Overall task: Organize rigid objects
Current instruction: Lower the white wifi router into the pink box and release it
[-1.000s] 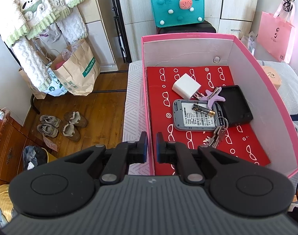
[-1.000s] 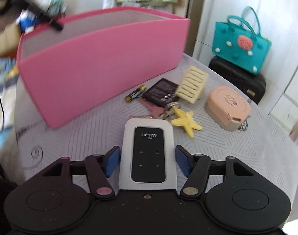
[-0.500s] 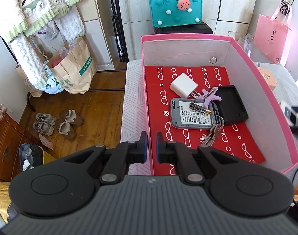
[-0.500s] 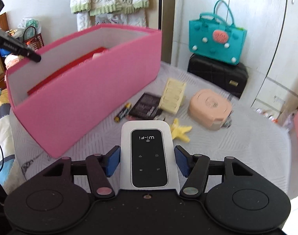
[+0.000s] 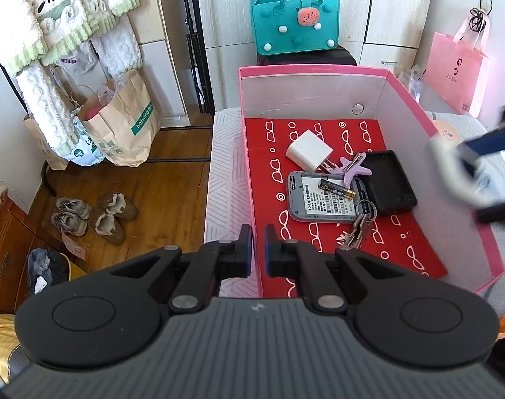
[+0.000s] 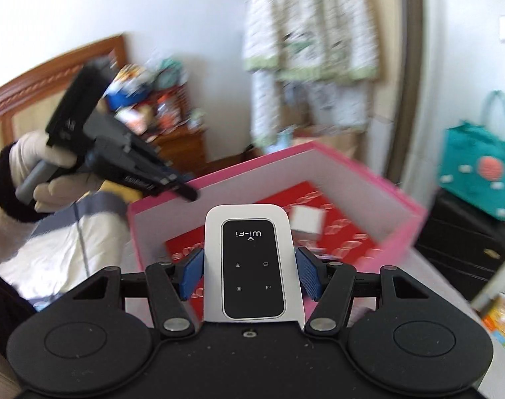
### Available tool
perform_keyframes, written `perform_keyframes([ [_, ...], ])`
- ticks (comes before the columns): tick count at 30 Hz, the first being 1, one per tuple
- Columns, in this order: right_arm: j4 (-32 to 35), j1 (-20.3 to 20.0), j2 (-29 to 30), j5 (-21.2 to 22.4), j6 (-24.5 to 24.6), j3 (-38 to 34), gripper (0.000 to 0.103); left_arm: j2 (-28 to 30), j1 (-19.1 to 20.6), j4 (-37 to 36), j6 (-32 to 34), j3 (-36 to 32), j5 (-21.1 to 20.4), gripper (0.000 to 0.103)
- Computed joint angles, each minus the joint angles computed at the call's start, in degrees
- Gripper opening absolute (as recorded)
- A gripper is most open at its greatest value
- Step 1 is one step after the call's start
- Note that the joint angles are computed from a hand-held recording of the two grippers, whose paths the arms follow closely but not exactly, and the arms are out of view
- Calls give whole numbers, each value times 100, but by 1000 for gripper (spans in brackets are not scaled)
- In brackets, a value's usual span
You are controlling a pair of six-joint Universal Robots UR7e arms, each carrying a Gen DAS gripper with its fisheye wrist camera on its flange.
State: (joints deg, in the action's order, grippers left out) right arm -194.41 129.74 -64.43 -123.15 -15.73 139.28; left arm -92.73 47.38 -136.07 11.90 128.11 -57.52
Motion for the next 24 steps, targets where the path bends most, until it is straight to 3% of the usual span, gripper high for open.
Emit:
perform_keyframes([
  [5, 1325, -522, 176, 787, -54, -569, 65, 125, -144, -201, 188, 5, 172, 6],
  [12, 2768, -1001, 192, 1090, 764, -937, 65, 241, 44, -392, 307, -83, -47, 6],
  [18, 3729, -766, 265, 616, 829, -1292, 65, 464, 173, -461, 323, -183, -118, 6],
  [21, 3526, -621, 232, 289, 862, -1228, 66, 567, 234, -496, 297, -238, -156, 6],
  [24, 2896, -431, 26, 95, 1050, -981, 71, 664, 281, -676, 296, -257, -187, 6],
])
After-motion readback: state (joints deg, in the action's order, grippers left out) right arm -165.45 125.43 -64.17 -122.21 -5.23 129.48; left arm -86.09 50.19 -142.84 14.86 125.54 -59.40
